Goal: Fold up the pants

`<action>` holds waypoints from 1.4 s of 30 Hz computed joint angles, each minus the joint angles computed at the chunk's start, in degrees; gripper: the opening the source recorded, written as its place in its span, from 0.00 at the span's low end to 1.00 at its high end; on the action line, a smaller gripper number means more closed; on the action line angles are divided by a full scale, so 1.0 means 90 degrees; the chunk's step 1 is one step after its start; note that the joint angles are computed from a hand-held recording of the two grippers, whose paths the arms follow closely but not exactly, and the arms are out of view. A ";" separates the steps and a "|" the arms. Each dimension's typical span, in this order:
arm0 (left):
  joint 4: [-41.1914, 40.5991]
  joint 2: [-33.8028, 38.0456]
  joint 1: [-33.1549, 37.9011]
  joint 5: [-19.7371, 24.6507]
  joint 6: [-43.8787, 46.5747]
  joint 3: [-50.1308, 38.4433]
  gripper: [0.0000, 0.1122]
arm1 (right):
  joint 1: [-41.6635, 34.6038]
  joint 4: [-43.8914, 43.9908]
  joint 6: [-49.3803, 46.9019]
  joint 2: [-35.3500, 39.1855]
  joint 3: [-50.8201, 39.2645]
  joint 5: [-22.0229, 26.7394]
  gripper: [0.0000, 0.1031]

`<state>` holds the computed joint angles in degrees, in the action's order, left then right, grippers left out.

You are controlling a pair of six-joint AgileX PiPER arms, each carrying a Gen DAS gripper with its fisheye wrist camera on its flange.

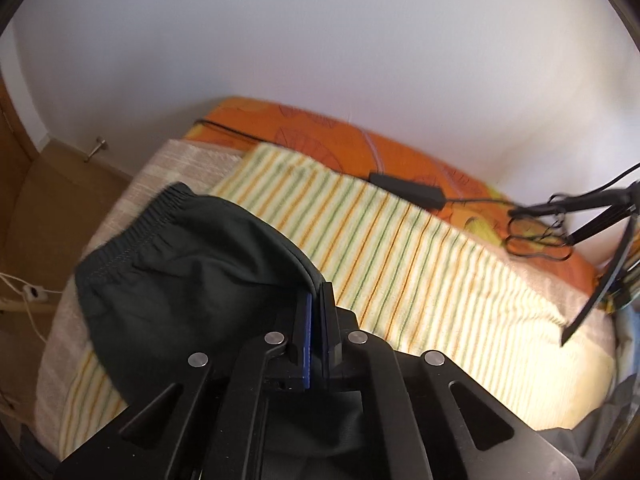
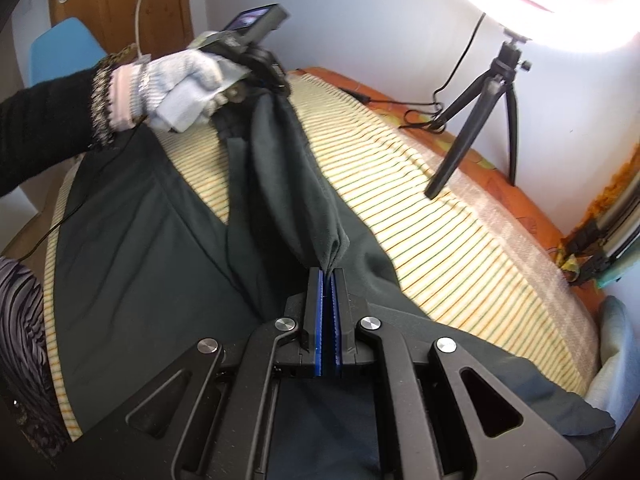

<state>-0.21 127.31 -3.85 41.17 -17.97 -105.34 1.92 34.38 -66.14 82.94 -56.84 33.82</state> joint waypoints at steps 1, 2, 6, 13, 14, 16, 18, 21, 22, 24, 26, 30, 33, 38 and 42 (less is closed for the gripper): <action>-0.0073 -0.0307 0.0063 -0.0288 0.0078 0.0413 0.01 | -0.0006 0.0015 0.0036 -0.0057 -0.0018 0.0058 0.05; -0.0206 -0.0553 0.0133 -0.0480 0.0251 0.0730 0.01 | 0.0015 -0.0039 0.0110 -0.0124 -0.0029 0.0115 0.05; -0.0780 -0.1200 0.0380 -0.0843 0.0731 0.1461 0.01 | 0.0232 -0.0484 0.0505 -0.0499 0.0070 0.0182 0.05; -0.2419 -0.2836 0.1003 -0.1389 0.2351 0.3236 0.01 | 0.0883 -0.1548 0.1676 -0.1515 0.0363 0.0581 0.04; -0.2685 -0.3100 0.1107 -0.1420 0.2627 0.3532 0.01 | 0.0997 -0.1691 0.1868 -0.1702 0.0420 0.0679 0.04; -0.3206 -0.3594 0.1315 -0.1506 0.3197 0.4118 0.01 | 0.1294 -0.2034 0.2293 -0.2088 0.0538 0.0873 0.04; -0.3770 -0.4107 0.1548 -0.1571 0.3855 0.4763 0.01 | 0.1649 -0.2400 0.2782 -0.2447 0.0662 0.1071 0.04; -0.4632 -0.4701 0.1926 -0.1558 0.4822 0.5595 0.01 | 0.2395 -0.3086 0.3723 -0.2918 0.0958 0.1309 0.04; -0.4803 -0.4860 0.2054 -0.1485 0.5030 0.5773 0.01 | 0.2671 -0.3306 0.4044 -0.3042 0.1087 0.1361 0.04; -0.5271 -0.5283 0.2410 -0.1308 0.5635 0.6328 0.01 | 0.3343 -0.3862 0.4864 -0.3261 0.1380 0.1424 0.03; -0.5610 -0.5650 0.2854 -0.1110 0.6268 0.6863 0.01 | 0.3994 -0.4309 0.5682 -0.3397 0.1676 0.1473 0.03; -0.6281 -0.5997 0.3806 -0.0600 0.7391 0.7766 0.01 | 0.5150 -0.5089 0.7114 -0.3404 0.2162 0.1533 0.03; -0.6834 -0.6044 0.4623 -0.0122 0.8429 0.8386 0.01 | 0.5874 -0.5612 0.8051 -0.3377 0.2481 0.1596 0.03; -0.7492 -0.5669 0.5915 0.0854 0.9991 0.9074 0.01 | 0.6561 -0.5982 0.9164 -0.3321 0.2941 0.1692 0.03; -0.7822 -0.5272 0.6362 0.1357 1.0402 0.9126 0.07 | 0.6681 -0.6111 0.9575 -0.3382 0.3112 0.1783 0.03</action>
<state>-70.61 79.86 53.40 53.38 75.65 -23.21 62.05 -20.62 20.03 52.50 -28.83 49.86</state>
